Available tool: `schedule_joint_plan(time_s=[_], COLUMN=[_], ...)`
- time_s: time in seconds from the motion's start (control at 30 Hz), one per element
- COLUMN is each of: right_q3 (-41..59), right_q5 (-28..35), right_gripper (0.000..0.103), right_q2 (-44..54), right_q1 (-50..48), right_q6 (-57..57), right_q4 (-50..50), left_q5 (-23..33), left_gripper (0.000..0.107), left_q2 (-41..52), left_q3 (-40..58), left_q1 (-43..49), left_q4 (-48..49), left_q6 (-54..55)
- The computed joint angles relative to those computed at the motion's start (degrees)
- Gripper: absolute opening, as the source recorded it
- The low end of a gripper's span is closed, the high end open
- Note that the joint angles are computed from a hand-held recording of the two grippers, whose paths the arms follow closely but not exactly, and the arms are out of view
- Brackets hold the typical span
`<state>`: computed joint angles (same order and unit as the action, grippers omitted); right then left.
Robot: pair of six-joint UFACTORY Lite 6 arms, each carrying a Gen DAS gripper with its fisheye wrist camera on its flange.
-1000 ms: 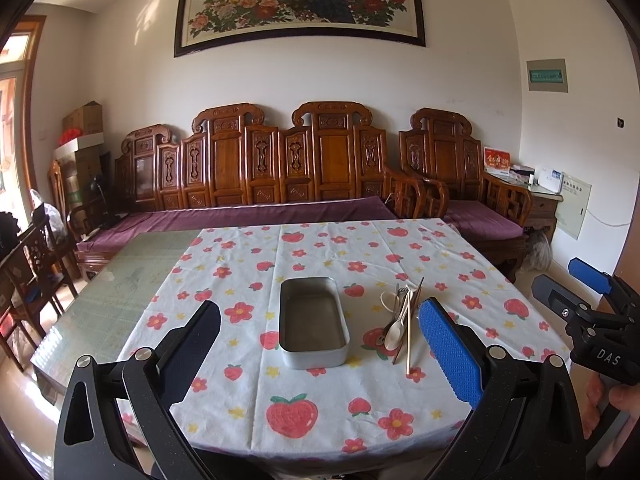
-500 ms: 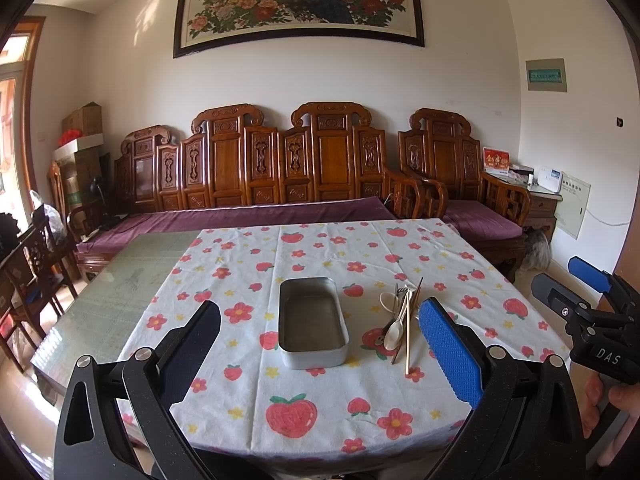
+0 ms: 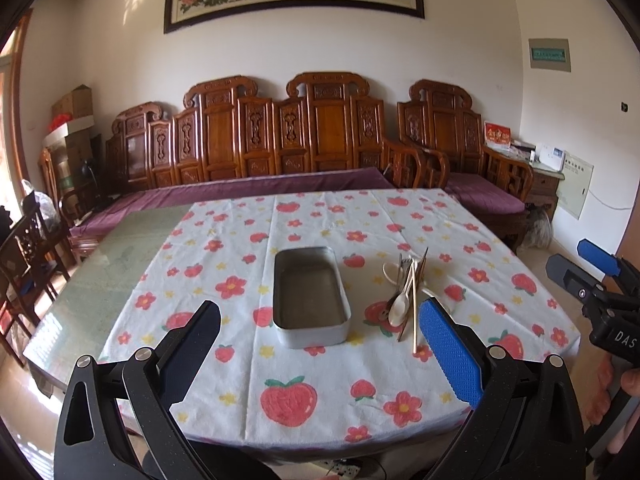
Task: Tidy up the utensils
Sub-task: 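Grasp a wooden chopstick with the right tool while the left tool approaches the utensil pile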
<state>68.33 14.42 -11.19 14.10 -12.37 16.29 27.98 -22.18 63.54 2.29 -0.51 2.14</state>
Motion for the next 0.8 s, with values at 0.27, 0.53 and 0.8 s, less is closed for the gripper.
schedule_joint_plan(time_s=[0.27,0.53,0.8], right_q3=[3.45,18.60,37.41], right_q5=[-5.05,-0.67,5.38], right_gripper=[0.100,0.100,0.086], right_q2=[13.17,30.50,48.59], right_q1=[-1.85,-5.87,-8.34], right_q6=[-12.29,-30.19,-28.82], right_q4=[9.23,25.87,23.20], left_q5=[-4.83,-8.46,-8.33], left_gripper=[0.097,0.096,0.096], left_q2=[8.40,18.90,30.22], left_q3=[-0.63,3.51,11.04], left_q1=[0.71,0.08,-0.99], left_q4=[-4.82,-7.60,-13.44], left_q6=[5.63,10.12,15.99])
